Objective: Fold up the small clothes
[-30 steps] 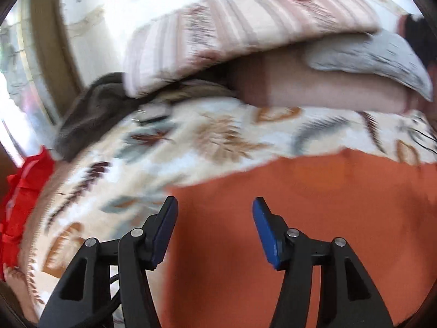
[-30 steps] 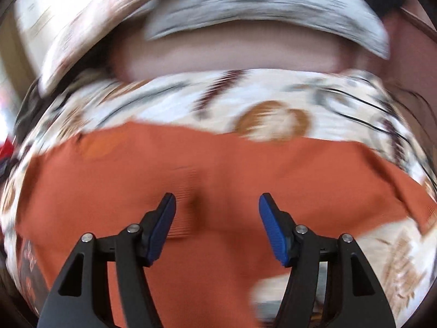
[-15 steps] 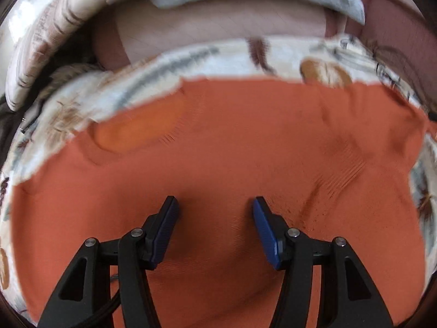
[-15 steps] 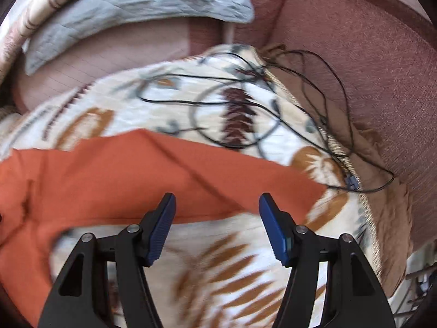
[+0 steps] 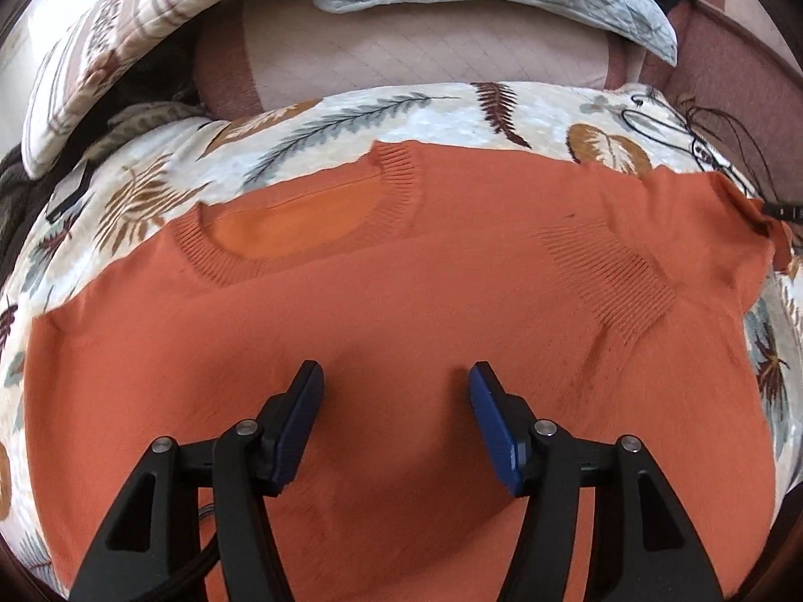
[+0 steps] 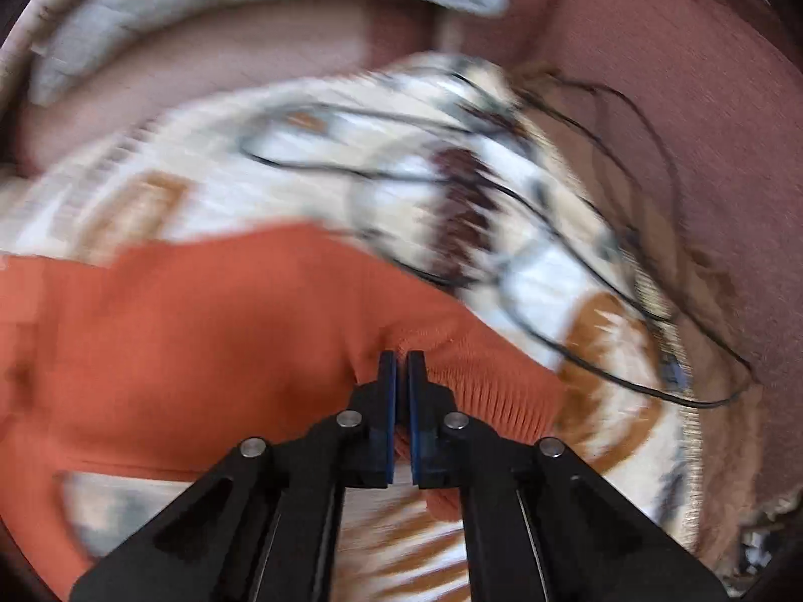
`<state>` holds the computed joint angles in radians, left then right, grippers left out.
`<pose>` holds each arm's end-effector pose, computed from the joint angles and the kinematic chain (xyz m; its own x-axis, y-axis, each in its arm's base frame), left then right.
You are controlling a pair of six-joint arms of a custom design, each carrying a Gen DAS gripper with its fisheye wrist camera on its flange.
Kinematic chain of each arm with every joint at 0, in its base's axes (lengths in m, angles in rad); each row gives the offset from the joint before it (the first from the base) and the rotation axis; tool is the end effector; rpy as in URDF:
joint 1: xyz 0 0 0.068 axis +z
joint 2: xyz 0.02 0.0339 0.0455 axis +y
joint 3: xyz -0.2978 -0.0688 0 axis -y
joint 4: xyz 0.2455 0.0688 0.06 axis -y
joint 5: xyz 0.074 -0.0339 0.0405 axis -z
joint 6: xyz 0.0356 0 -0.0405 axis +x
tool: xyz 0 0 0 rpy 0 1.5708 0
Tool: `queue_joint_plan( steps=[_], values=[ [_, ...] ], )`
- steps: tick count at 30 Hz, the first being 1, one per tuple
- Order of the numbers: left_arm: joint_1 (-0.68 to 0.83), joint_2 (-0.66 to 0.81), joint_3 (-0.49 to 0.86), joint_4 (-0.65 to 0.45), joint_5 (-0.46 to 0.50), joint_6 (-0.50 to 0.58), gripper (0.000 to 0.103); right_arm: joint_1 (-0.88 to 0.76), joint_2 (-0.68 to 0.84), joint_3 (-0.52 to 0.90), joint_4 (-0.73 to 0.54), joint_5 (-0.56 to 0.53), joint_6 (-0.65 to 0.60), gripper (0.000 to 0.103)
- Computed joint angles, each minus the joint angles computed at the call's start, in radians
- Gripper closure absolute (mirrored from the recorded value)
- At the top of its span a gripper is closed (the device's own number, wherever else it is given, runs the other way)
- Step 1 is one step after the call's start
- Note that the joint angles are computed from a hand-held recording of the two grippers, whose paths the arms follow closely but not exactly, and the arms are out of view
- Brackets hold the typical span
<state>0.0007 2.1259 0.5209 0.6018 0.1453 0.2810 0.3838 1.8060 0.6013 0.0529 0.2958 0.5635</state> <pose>0.2872 -0.0050 0.0271 -0.7887 0.2738 -0.5504 0.3080 0.9509 0.0318 0.2610 0.0942 0.0966 -0.8487 0.2083 -0.4862 0.2426 0.9701 -0.0078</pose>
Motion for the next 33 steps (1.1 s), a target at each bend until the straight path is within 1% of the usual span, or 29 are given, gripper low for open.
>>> queue_joint_plan(
  steps=[2, 3, 7, 10, 11, 13, 15, 16, 17, 19, 20, 22, 23, 24, 25, 27, 28, 30, 32, 33],
  values=[
    [0.041, -0.026, -0.019, -0.012, 0.029, 0.018, 0.042, 0.064, -0.041, 0.038, -0.021, -0.066, 0.035, 0.098],
    [0.056, -0.036, -0.024, -0.02, 0.042, 0.024, 0.043, 0.116, -0.056, 0.079, -0.028, -0.106, 0.058, 0.098],
    [0.142, -0.094, -0.042, -0.081, 0.125, 0.053, 0.043, 0.276, 0.005, 0.251, 0.003, -0.202, 0.123, 0.098],
    [0.222, -0.141, -0.052, -0.136, 0.187, 0.085, 0.043, 0.385, 0.143, 0.448, 0.062, -0.292, 0.17, 0.098],
    [0.248, -0.154, -0.053, -0.153, 0.204, 0.094, 0.042, 0.403, 0.183, 0.491, 0.08, -0.312, 0.18, 0.098],
    [0.312, -0.178, -0.051, -0.195, 0.245, 0.12, 0.041, 0.457, 0.298, 0.63, 0.089, -0.332, 0.196, 0.098],
    [0.364, -0.185, -0.045, -0.216, 0.267, 0.143, 0.039, 0.494, 0.449, 0.808, 0.063, -0.35, 0.217, 0.098],
    [0.388, -0.182, -0.042, -0.217, 0.271, 0.151, 0.039, 0.502, 0.498, 0.868, 0.049, -0.364, 0.223, 0.098],
    [0.405, -0.174, -0.04, -0.209, 0.273, 0.154, 0.038, 0.51, 0.585, 0.965, 0.034, -0.402, 0.242, 0.095],
    [0.432, -0.15, -0.033, -0.187, 0.269, 0.14, 0.038, 0.509, 0.683, 1.077, -0.026, -0.456, 0.276, 0.093],
    [0.439, -0.14, -0.025, -0.188, 0.268, 0.133, 0.038, 0.51, 0.711, 1.108, -0.051, -0.467, 0.3, 0.087],
    [0.441, -0.125, -0.004, -0.209, 0.272, 0.127, 0.038, 0.512, 0.693, 1.061, -0.021, -0.446, 0.31, 0.082],
    [0.433, -0.124, -0.001, -0.207, 0.269, 0.124, 0.036, 0.509, 0.663, 1.009, 0.003, -0.433, 0.299, 0.076],
    [0.42, -0.124, -0.001, -0.196, 0.26, 0.117, 0.033, 0.508, 0.616, 0.944, 0.01, -0.395, 0.287, 0.066],
    [0.402, -0.123, 0.002, -0.186, 0.251, 0.107, 0.031, 0.502, 0.59, 0.911, 0.006, -0.369, 0.274, 0.063],
    [0.374, -0.121, 0.017, -0.189, 0.254, 0.085, 0.031, 0.5, 0.489, 0.763, 0.038, -0.293, 0.241, 0.055],
    [0.353, -0.117, 0.032, -0.192, 0.264, 0.062, 0.031, 0.496, 0.446, 0.702, 0.052, -0.265, 0.23, 0.053],
    [0.32, -0.109, 0.055, -0.187, 0.278, 0.015, 0.028, 0.502, 0.376, 0.578, 0.099, -0.214, 0.228, 0.042],
    [0.278, -0.095, 0.08, -0.169, 0.255, -0.045, 0.026, 0.504, 0.34, 0.473, 0.179, -0.211, 0.214, 0.039],
    [0.259, -0.083, 0.097, -0.165, 0.234, -0.067, 0.026, 0.504, 0.337, 0.45, 0.193, -0.221, 0.209, 0.037]
  ],
)
